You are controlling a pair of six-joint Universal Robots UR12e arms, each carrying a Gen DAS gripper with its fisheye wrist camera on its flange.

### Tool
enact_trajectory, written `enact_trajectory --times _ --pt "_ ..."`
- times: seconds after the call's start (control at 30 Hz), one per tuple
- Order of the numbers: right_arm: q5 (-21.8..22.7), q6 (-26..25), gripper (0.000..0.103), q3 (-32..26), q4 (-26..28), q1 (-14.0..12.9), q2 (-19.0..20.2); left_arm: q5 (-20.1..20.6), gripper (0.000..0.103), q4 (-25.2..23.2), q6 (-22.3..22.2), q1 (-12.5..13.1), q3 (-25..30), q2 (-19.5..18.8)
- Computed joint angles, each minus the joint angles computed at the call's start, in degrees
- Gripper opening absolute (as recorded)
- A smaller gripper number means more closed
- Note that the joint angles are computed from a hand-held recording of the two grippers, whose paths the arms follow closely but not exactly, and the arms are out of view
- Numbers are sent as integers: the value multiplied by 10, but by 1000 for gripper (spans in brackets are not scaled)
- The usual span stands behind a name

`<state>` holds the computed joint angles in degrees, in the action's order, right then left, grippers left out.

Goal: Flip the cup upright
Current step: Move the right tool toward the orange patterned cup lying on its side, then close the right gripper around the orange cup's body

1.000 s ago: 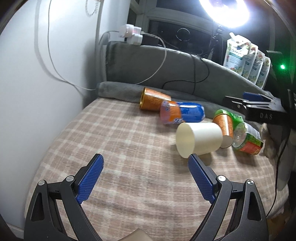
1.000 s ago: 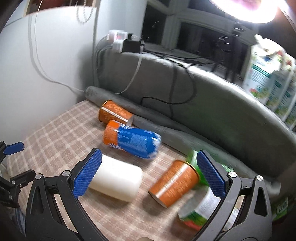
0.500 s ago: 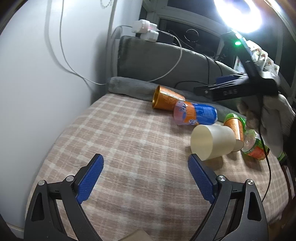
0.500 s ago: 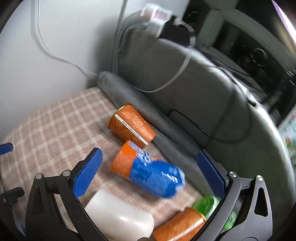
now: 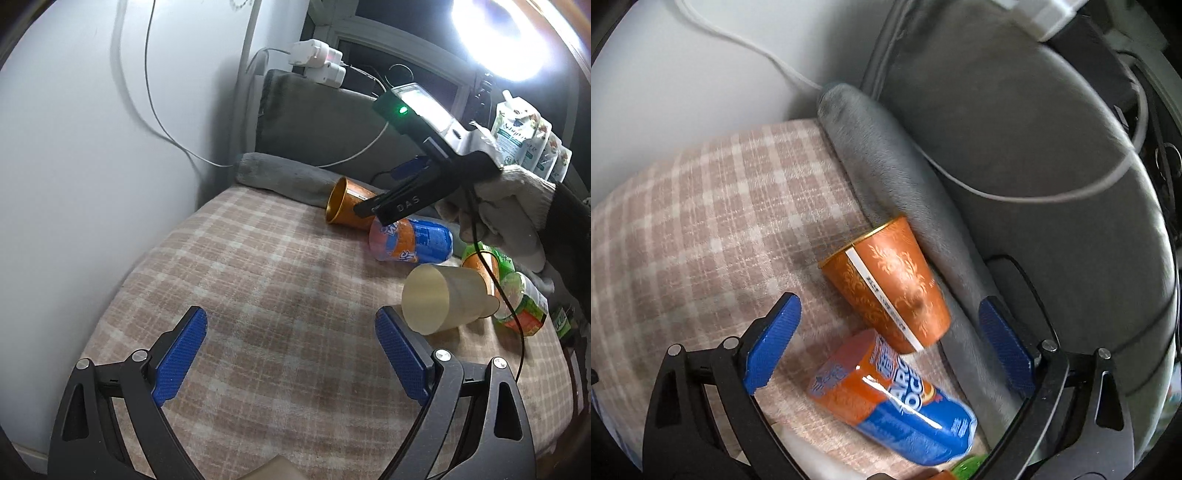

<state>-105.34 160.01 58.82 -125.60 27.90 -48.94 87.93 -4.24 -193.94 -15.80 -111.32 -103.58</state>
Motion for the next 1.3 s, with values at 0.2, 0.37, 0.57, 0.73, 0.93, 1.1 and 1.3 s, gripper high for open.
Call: enact_trajectory --times 0.2,0.37,0.57,0.73,0.93,1.1,1.3 --pt "-32 -36 91 -45 41 8 35 0 92 -1 2 3 2 -1" --pt "-55 -50 91 -84 59 15 66 4 92 1 -2 5 2 0" --pt "-68 -59 78 -122 70 16 98 6 92 2 1 5 2 -1" --pt "-72 -69 74 -109 43 18 100 8 92 5 0 5 2 -1" --pt "-44 -44 72 -96 0 25 92 11 92 7 2 5 0 2" --pt "-9 -19 72 -85 -37 28 76 26 92 8 0 2 -3 9" --pt "47 27 72 -14 -99 22 16 34 92 20 2 -2 -11 20"
